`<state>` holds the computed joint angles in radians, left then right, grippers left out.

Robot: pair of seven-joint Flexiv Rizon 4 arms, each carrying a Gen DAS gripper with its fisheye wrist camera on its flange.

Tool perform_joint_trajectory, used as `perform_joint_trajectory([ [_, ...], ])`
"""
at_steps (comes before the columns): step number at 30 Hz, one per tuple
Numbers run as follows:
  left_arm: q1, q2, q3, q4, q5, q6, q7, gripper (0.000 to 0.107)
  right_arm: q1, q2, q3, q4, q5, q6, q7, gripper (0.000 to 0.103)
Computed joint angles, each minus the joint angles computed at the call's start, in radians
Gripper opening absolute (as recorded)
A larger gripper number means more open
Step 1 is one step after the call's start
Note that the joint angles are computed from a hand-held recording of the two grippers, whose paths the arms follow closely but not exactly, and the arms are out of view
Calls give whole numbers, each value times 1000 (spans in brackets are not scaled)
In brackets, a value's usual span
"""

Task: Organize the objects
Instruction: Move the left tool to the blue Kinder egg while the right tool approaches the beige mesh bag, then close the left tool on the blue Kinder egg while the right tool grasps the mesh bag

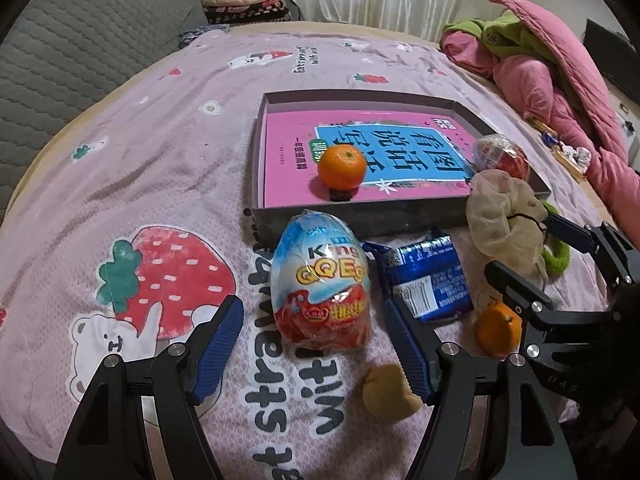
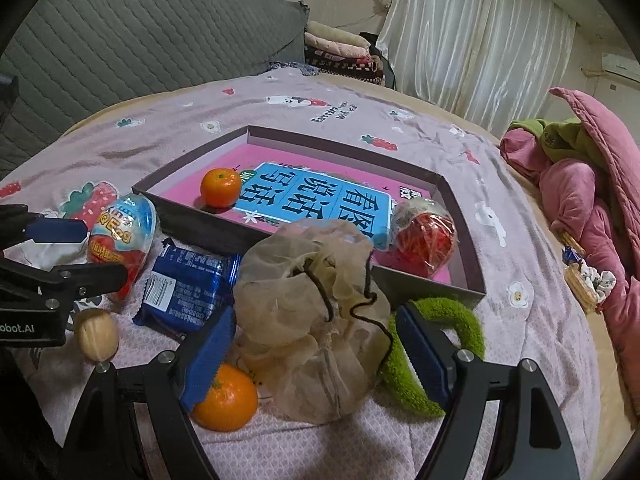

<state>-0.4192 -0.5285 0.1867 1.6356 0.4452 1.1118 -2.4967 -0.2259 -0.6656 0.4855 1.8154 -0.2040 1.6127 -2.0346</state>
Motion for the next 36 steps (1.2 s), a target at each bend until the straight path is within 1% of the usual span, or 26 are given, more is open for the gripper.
perform_joint_trajectory([
  [3,7,-7,-2,-5,-8,-2,-2,74,19,2,-14,0,2,-9,6,82],
  [7,9,-16,1,-13,-13,-7,-3,74,73,10,-74,9,-4,11,22,82],
  [9,13,-19,-2,-13,-19,-5,-1,74,85,11,-89,7,-8,2,34,82],
  [11,14,-21,-3,-14,-23,-5,3,74,100,13,-109,2,-8,-11,50,77],
  [13,25,-26,-14,-11,-40,5,14,74,91,9,-99,-8,-6,-31,49,69],
  [14,29,-28,-17,-9,-50,9,19,74,91,8,-99,-13,-3,-40,49,67],
  [16,27,-31,-13,-8,-60,7,21,74,94,8,-101,-19,4,-58,45,55],
  [17,26,-34,-10,-9,-62,8,19,74,95,8,-100,-22,9,-66,42,53],
  [19,24,-38,-7,-11,-67,10,16,74,80,6,-79,-33,25,-92,27,44],
  [21,22,-42,-4,-13,-70,12,17,74,58,-1,-45,-52,55,-118,8,40],
  [24,23,-46,-2,-13,-76,21,22,74,36,-5,-10,-72,102,-138,-30,37],
  [25,24,-46,-1,-10,-78,27,23,70,34,-4,-6,-74,115,-136,-42,36],
  [27,32,-47,-8,-4,-88,52,34,60,28,-3,6,-79,140,-141,-64,36],
  [29,33,-45,-8,4,-97,66,44,53,30,-2,9,-86,161,-147,-81,36],
  [33,20,-45,5,2,-101,79,49,53,34,3,14,-87,196,-147,-114,36],
  [36,-6,-41,34,-4,-77,83,32,52,37,7,15,-88,216,-145,-131,36],
])
